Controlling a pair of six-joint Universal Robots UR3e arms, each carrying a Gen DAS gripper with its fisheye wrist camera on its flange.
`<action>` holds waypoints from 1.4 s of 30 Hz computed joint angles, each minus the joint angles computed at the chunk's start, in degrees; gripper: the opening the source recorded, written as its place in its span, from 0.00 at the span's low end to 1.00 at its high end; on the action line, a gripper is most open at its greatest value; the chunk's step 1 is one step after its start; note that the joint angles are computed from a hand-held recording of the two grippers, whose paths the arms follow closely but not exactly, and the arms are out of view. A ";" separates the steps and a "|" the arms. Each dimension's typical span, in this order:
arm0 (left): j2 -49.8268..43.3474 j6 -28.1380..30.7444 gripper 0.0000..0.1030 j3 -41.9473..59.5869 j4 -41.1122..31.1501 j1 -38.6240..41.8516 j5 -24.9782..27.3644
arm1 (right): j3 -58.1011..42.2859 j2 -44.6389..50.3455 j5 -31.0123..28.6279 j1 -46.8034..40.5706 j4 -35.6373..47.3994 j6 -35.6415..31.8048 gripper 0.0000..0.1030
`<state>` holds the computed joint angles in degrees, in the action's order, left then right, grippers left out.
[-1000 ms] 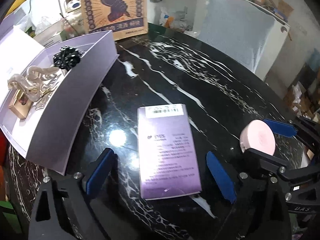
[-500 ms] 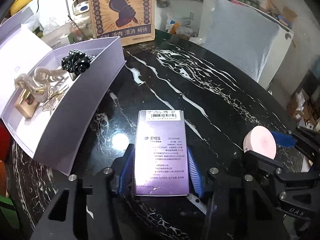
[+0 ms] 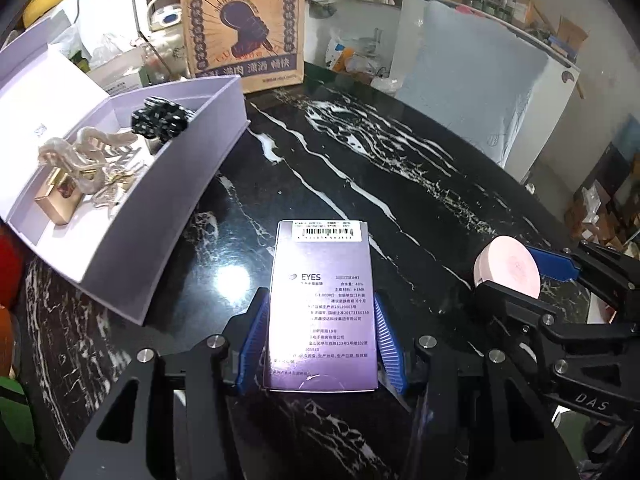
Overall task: Organize rigid objects
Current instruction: 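Close the left tool on the purple EYES card box and lift it, then carry the purple card box with the left tool while the right carries the pink compact into the lavender box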
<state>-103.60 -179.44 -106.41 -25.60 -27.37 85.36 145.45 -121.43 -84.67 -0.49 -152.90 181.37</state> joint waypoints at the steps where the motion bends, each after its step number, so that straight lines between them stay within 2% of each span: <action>1: 0.71 -0.08 0.48 -0.46 0.04 0.18 -0.22 | -0.20 -0.45 -0.27 0.51 0.18 0.21 0.49; 13: 9.49 -0.09 0.48 -8.42 2.95 1.32 -0.90 | -1.12 -2.89 -4.18 8.46 -0.34 4.56 0.49; 26: 16.01 -0.42 0.48 -13.56 2.62 4.34 -2.27 | -5.79 4.97 -5.82 15.29 -4.40 5.73 0.49; 33: 19.68 -0.39 0.48 -14.60 0.46 7.61 -4.31 | -8.63 8.61 -1.61 14.76 -4.18 3.51 0.49; 42: 22.77 1.19 0.48 -13.58 -0.89 12.14 -6.21 | -16.38 13.98 0.67 16.30 -3.01 0.96 0.49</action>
